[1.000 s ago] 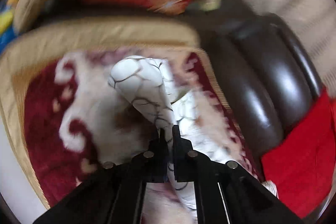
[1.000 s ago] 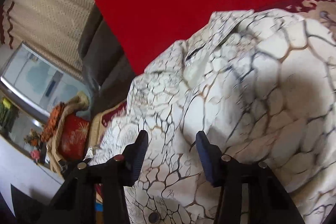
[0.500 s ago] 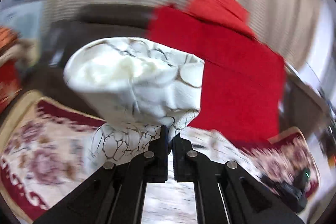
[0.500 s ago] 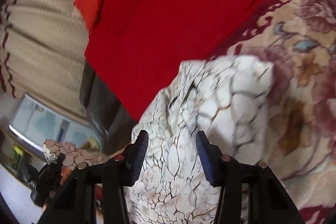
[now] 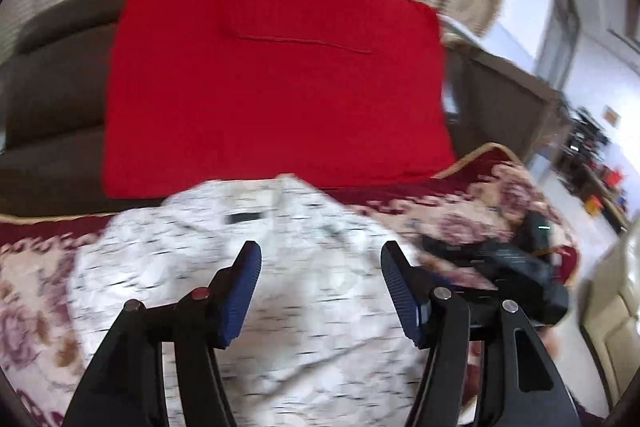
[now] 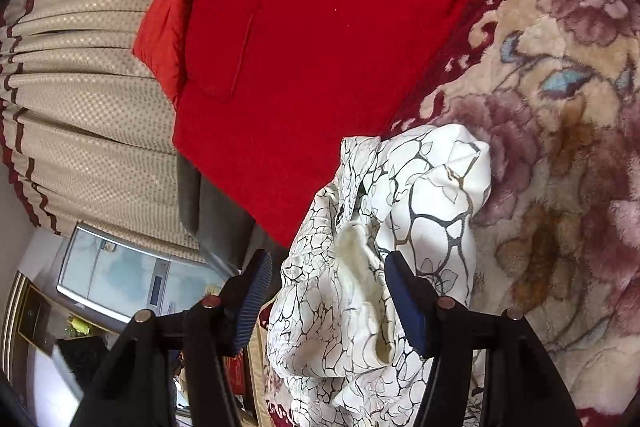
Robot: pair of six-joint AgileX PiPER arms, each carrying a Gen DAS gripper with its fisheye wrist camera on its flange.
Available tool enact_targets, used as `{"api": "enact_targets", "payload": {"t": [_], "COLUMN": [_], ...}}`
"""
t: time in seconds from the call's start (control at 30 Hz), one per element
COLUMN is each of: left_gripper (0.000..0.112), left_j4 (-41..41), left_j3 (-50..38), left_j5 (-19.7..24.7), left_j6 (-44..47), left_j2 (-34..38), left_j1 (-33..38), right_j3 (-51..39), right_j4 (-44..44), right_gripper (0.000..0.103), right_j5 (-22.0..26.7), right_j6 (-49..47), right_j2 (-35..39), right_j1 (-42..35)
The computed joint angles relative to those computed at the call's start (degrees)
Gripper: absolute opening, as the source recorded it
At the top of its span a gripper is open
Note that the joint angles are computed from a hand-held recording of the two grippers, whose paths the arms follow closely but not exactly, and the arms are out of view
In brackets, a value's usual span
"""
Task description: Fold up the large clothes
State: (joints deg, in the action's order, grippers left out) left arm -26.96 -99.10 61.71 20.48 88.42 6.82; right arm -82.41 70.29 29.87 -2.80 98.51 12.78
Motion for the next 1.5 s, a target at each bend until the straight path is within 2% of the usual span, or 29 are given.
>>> {"api": "enact_targets", "payload": {"t": [0.13,0.23,0.33,0.4,0.43,0.47,0.5,0.57,0.63,0.7,0.77,0.8,0.87,0.93,1.0,1.03,1.07,1.1,1.13,1.2,1.3,1.4,1.43,1.5], "left_gripper": [0.063,0.063,0.063,0.063,0.063,0.063,0.063,0.063,0.064,0.064,0.064,0.064,0.068,0.072,0.075,0.076,0.077,0.077,0.077,0.077,0.077,0.077,0.077,0.077], "left_j4": [6.78,9.19,9.92,10.24,11.71,14.02,16.96,21.61,25.98,25.72,21.65,17.41,13.36,16.39,23.48,27.91,30.06,29.91,28.5,24.34,19.66,15.04,15.78,18.43], "left_j3": [4.7,8.19,9.86,11.36,12.39,12.73,12.7,13.92,17.08,16.68,15.97,16.28,16.87,16.04,13.19,12.79,13.67,15.27,15.38,15.36,18.86,23.98,24.98,26.49], "left_j5": [-3.85,-6.49,-7.45,-8.41,-9.39,-9.43,-9.23,-10.19,-13.25,-12.16,-11.03,-11.79,-13.42,-13.29,-9.98,-8.68,-9.68,-11.71,-11.45,-10.0,-11.49,-12.43,-12.71,-12.25], "left_j6": [-3.33,-4.81,-5.61,-4.82,-4.93,-5.47,-6.99,-8.86,-9.15,-7.79,-5.14,-2.23,0.23,-2.91,-7.79,-9.73,-11.41,-12.05,-11.37,-8.2,-3.7,1.84,1.83,0.29], "left_j2": [-0.3,0.77,3.19,4.44,5.26,6.36,7.65,8.75,7.94,7.61,6.28,5.03,3.73,4.86,9.05,11.46,11.69,10.58,9.92,8.2,3.39,-1.09,-1.22,0.22], "left_j1": [6.41,12.57,17.68,18.67,18.06,17.06,15.4,12.76,10.28,10.36,12.11,13.68,14.8,13.2,10.07,8.39,7.48,7.51,7.97,9.48,11.29,12.39,12.19,11.27], "right_j3": [-4.22,-13.01,-21.67,-28.26,-33.35,-36.14,-38.72,-41.73,-39.7,-39.17,-37.8,-36.41,-31.07,-30.89,-36.47,-41.63,-46.48,-49.38,-50.5,-48.65,-39.31,-32.09,-30.56,-30.99], "right_j4": [-3.43,-19.61,-36.8,-48.26,-53.99,-57.73,-60.48,-62.36,-64.87,-69.07,-74.37,-75.05,-72.31,-67.09,-64.78,-62.92,-61.27,-61.52,-63.21,-64.94,-68.38,-64.47,-62.87,-63.49], "right_gripper": [0.063,0.063,0.061,0.06,0.058,0.05,0.032,0.02,0.017,0.017,0.018,0.02,0.02,0.02,0.02,0.02,0.019,0.019,0.019,0.019,0.02,0.021,0.021,0.028], "right_j5": [2.3,4.46,9.29,13.73,17.82,19.79,21.54,23.33,21.27,21.1,21.39,20.51,14.76,13.07,17.77,23.36,28.94,32.24,33.24,32.27,25.76,20.64,20.05,22.58], "right_j6": [0.86,14.02,26.53,34.37,37.61,39.45,39.88,39.01,41.28,44.67,49.04,50.21,49.42,44.37,41.41,39.23,37.3,37.29,37.89,37.78,38.04,34.51,32.85,32.45], "right_j2": [2.58,6.57,11.71,15.39,18.12,19.56,20.87,22.46,21.09,20.13,18.68,17.78,14.85,14.94,18.37,21.82,25.7,27.71,27.92,26.03,19.61,15.02,14.02,14.4], "right_j1": [2.1,5.93,9.26,11.59,13.14,14.27,15.19,16.25,16.75,17.18,17.43,17.27,16.06,15.27,15.94,15.92,15.89,16.11,16.6,17.36,18.82,19.14,19.38,20.46]}}
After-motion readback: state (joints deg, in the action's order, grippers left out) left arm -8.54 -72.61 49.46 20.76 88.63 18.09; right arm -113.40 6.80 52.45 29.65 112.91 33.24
